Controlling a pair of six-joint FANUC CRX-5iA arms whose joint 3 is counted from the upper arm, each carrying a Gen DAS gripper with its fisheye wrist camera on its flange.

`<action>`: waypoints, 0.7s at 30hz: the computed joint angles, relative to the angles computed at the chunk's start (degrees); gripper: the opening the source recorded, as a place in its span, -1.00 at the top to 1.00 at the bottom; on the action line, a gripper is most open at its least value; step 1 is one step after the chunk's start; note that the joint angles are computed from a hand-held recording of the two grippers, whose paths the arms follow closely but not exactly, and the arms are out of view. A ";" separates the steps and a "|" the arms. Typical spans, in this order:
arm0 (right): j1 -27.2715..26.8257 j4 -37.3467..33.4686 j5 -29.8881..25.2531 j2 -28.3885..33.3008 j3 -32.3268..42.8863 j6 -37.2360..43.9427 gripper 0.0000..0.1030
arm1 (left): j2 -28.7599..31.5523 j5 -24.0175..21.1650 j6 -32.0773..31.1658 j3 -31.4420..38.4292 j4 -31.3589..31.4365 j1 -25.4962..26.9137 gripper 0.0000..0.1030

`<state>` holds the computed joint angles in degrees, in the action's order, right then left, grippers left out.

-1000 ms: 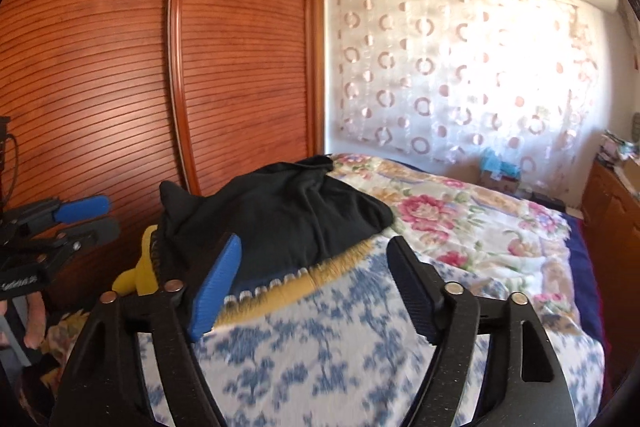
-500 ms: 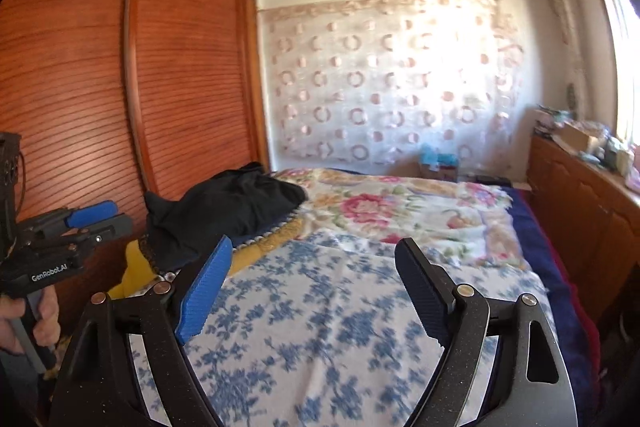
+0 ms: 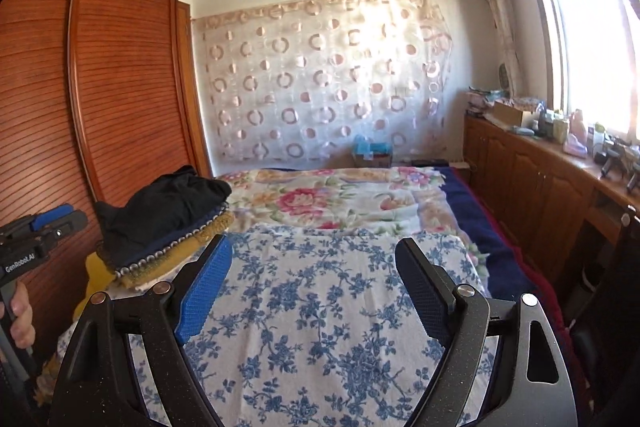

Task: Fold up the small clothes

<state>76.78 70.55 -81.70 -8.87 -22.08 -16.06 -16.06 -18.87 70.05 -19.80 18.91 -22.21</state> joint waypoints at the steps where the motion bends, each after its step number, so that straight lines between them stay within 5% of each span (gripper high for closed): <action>1: 0.07 0.07 -0.05 -0.07 -0.14 -0.12 -0.66 | -0.14 -0.07 0.39 0.00 -0.44 -0.04 0.06; 21: 1.07 -0.57 -2.16 0.27 0.20 -0.62 -0.66 | -0.06 -1.29 2.87 1.21 -3.08 0.05 0.06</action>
